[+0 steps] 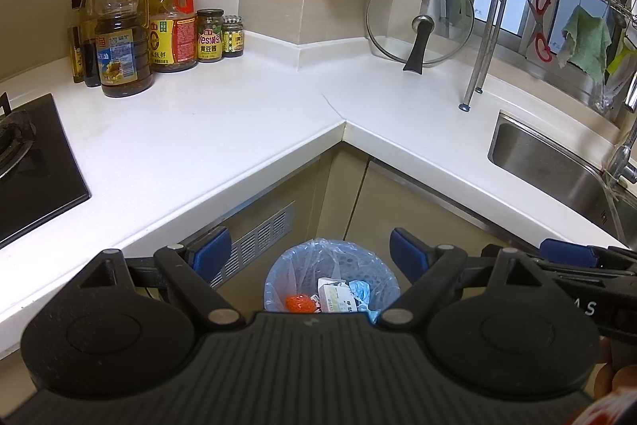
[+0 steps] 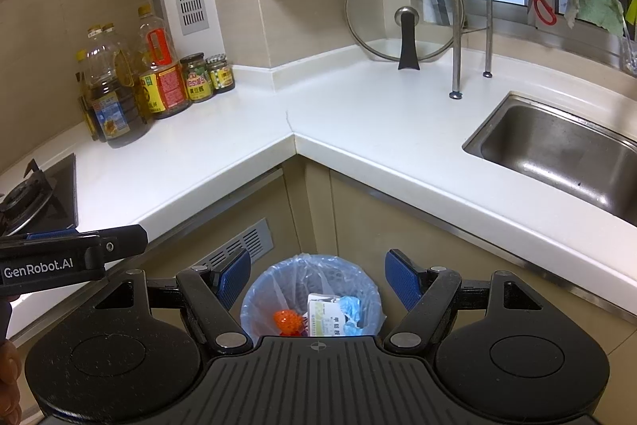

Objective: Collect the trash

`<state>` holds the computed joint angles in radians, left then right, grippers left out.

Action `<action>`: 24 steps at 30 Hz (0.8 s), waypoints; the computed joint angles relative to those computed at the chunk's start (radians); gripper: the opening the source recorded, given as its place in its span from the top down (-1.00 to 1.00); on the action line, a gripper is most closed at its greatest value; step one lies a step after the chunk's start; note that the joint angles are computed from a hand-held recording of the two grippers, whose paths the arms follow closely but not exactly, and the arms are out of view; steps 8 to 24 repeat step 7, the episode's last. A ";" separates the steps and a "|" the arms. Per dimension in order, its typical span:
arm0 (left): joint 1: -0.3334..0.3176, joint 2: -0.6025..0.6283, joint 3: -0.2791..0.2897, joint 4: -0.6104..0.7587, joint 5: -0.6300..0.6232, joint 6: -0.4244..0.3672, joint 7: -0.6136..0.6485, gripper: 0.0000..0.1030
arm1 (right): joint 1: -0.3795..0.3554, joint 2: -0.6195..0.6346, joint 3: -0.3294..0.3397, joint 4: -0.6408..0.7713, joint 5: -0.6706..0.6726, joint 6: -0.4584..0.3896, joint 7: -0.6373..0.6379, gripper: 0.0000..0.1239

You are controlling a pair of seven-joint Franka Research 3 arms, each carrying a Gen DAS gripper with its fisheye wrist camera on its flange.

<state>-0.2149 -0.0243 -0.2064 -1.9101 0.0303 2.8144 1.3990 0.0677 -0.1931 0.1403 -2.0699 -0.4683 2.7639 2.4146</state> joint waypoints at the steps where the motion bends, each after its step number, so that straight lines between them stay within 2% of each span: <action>1: 0.000 0.000 0.000 0.000 -0.001 0.001 0.001 -0.66 | 0.000 0.000 0.000 0.000 0.000 0.001 0.000 -0.20; 7: -0.003 -0.004 0.002 -0.016 -0.039 0.033 0.034 -0.66 | 0.000 0.004 0.002 0.006 -0.004 -0.008 0.010 -0.20; 24: -0.003 -0.004 0.002 -0.016 -0.039 0.033 0.034 -0.66 | 0.000 0.004 0.002 0.006 -0.004 -0.008 0.010 -0.20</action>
